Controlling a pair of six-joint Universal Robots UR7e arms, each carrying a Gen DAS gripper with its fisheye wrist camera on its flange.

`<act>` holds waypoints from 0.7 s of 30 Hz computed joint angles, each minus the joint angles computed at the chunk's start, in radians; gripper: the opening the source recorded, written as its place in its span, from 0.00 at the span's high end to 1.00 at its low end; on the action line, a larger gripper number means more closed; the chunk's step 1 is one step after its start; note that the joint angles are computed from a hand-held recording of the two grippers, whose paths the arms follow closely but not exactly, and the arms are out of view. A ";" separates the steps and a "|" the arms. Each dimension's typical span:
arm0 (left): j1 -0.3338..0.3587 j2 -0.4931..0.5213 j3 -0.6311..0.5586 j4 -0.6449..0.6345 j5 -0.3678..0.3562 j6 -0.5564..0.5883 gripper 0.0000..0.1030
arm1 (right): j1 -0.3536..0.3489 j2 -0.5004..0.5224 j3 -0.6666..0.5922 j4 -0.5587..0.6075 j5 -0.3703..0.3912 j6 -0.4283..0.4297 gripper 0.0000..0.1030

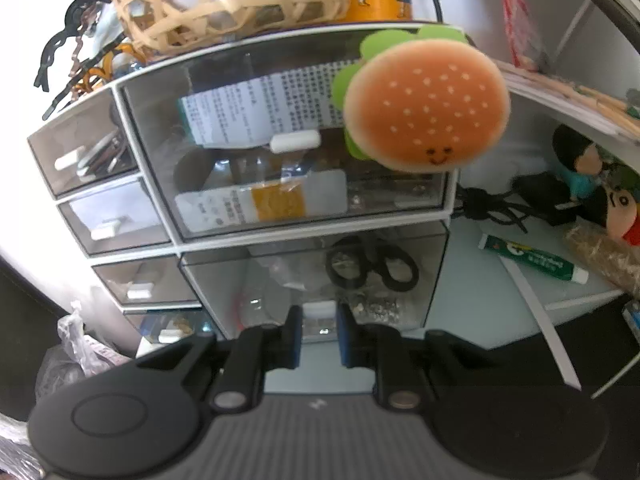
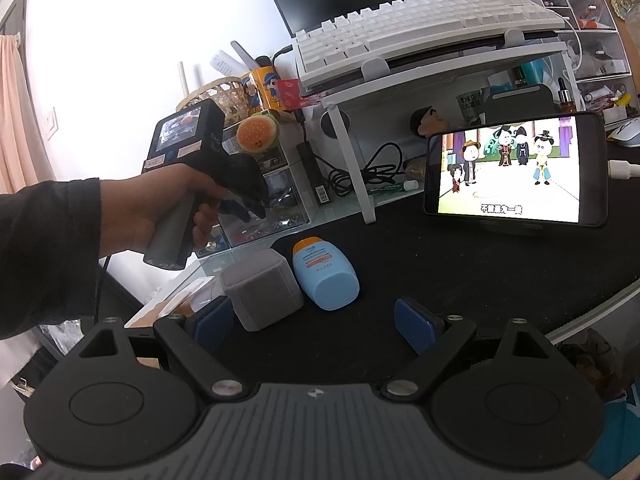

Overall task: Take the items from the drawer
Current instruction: 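Grasp the drawer handle with the left gripper and pull it outward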

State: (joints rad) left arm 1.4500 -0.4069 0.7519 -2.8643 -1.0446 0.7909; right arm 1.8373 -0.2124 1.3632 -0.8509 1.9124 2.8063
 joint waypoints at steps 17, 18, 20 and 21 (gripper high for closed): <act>0.000 -0.043 0.052 0.000 -0.009 -0.004 0.82 | 0.000 0.005 -0.017 0.012 0.009 -0.013 0.12; -0.001 -0.044 0.053 -0.001 -0.008 -0.004 0.82 | 0.001 0.005 -0.017 0.012 0.010 -0.013 0.12; -0.001 -0.045 0.055 -0.002 -0.008 -0.003 0.82 | 0.001 0.006 -0.017 0.013 0.009 -0.015 0.12; -0.001 -0.046 0.055 -0.003 -0.008 -0.003 0.82 | 0.001 0.006 -0.017 0.013 0.009 -0.016 0.12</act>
